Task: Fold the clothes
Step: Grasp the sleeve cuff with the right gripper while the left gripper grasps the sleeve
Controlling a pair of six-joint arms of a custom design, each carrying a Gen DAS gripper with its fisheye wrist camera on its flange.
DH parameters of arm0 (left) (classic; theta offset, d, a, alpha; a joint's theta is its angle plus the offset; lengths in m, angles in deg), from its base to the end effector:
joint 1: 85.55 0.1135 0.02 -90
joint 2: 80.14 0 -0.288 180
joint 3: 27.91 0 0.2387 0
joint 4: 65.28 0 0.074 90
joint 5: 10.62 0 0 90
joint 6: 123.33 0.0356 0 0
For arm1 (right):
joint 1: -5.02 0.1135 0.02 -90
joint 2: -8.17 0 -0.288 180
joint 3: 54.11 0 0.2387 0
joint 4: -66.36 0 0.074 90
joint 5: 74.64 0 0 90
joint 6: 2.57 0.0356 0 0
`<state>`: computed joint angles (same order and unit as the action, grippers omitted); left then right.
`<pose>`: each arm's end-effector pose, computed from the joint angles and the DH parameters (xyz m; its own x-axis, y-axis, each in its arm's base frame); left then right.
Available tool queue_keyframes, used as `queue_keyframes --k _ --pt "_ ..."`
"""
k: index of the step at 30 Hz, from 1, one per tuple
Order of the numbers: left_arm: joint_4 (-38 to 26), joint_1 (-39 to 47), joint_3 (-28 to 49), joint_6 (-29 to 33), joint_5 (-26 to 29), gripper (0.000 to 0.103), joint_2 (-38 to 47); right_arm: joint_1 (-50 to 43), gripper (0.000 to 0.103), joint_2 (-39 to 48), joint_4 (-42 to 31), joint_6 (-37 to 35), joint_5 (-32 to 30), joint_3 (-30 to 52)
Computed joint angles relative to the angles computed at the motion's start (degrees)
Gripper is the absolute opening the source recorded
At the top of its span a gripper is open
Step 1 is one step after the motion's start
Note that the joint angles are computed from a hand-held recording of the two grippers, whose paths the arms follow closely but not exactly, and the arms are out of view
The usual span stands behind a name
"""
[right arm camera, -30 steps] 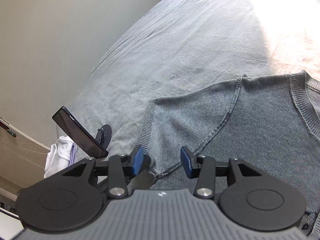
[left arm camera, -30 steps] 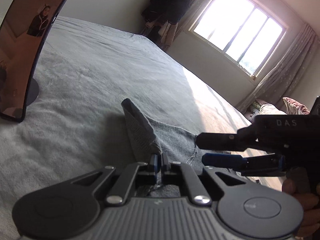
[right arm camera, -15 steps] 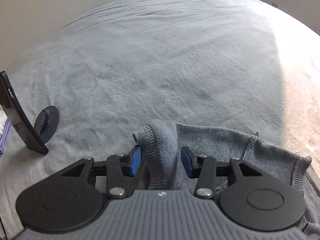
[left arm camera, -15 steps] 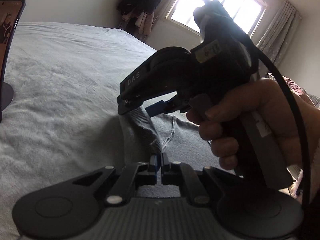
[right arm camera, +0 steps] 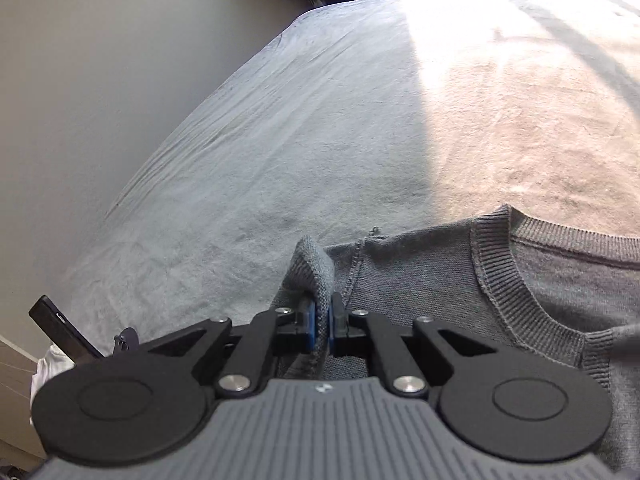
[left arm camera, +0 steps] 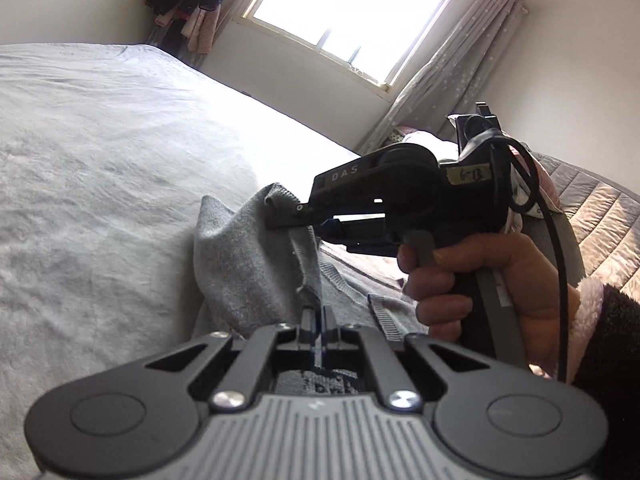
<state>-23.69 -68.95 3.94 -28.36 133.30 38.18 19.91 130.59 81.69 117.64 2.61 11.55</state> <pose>0.2369 0.0406 0.0618 -0.6407 -0.1378 -0.7553 0.4377 0.7427 -0.5068 0.3718 0.1070 0.0850 -0.7592 0.3059 -0.5745 -0.0330 0.8634 0.5035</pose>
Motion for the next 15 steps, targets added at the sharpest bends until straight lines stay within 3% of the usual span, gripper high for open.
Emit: queue_keyframes --k 5,8,9,13,15 --pt "-5.1 -3.5 -0.9 5.2 1.4 0.001 -1.4 -4.3 0.007 -1.9 9.0 4.8 -2.2 -9.8" --pt "-22.3 -4.8 3.9 13.4 4.1 0.002 -3.1 -6.9 0.009 -1.0 13.4 7.1 -2.8 -13.8" --pt "-25.3 -4.8 4.8 15.2 4.4 0.002 -3.3 -7.6 0.018 -0.8 13.8 7.5 -2.6 -14.5" --pt "-36.2 -2.6 8.9 22.2 7.4 0.003 -4.7 -10.3 0.018 -1.9 14.5 7.8 0.2 -18.0" --pt "-37.5 -0.7 10.7 22.1 8.2 0.008 -4.5 -11.7 0.019 -3.0 15.8 7.8 -0.7 -20.0"
